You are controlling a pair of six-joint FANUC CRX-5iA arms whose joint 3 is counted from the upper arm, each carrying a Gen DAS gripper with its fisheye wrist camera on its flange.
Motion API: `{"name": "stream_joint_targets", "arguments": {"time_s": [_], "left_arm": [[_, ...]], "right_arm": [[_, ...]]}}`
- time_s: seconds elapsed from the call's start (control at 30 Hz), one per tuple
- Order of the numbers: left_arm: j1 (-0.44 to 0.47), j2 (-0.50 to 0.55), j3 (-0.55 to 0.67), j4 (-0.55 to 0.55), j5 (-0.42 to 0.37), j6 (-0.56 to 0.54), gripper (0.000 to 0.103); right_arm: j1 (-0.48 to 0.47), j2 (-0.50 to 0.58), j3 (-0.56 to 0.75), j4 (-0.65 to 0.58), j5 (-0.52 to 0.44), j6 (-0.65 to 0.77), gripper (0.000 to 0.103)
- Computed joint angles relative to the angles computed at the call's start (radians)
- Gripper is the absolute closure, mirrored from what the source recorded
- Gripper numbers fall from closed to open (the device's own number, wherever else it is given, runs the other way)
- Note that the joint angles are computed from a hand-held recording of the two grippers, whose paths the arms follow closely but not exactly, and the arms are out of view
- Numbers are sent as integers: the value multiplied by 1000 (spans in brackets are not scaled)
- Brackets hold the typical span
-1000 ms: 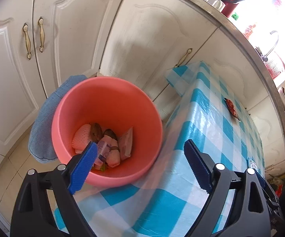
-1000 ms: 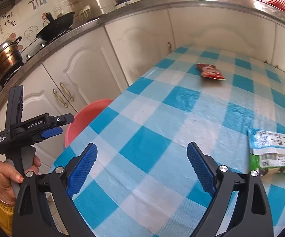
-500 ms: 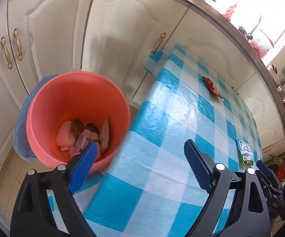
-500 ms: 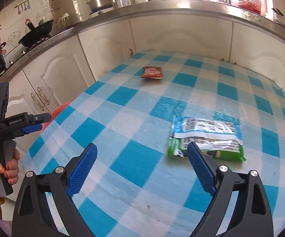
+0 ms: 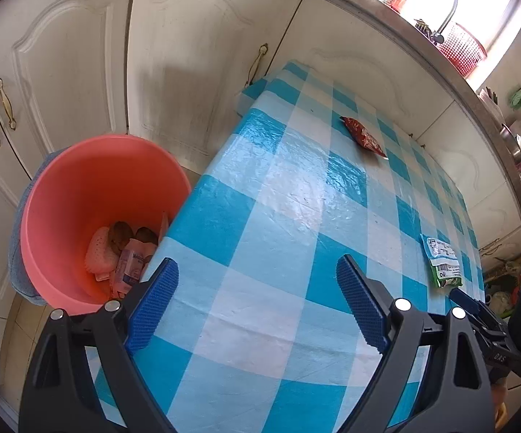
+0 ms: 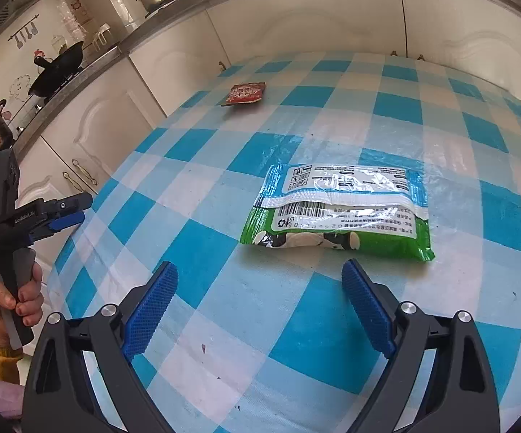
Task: Collect trash
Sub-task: 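Move both tools back over the red and green packets on the table, then grasp the red snack packet with the left tool while the right tool grasps the green packet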
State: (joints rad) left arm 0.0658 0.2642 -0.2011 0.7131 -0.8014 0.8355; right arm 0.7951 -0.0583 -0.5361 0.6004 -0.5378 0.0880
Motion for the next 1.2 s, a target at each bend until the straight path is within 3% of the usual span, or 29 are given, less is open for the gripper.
{"name": "stream_joint_targets", "arguments": {"time_s": [0.3,0.37,0.5,0.6,0.7,0.9,1.2], "left_arm": [[-30,29,47,-29,-2,39,13],[-36,37,59,-40,-5,50,13],[-53,49,78,-54,-4,55,13],[-60,51,82,-47,-2,48,13],[-71,55,88,-44,7,40,13],[-105,81,125,-48,10,45,13],[-194,162,246,-56,31,58,13]], "right_arm": [[-97,50,48,-118,146,150,11],[-125,77,86,-191,175,225,11],[-170,113,164,-290,162,357,11],[-191,93,140,-146,138,264,11],[-198,81,112,24,36,158,11],[-226,85,97,0,-18,161,11],[-186,156,140,57,-131,219,11]]}}
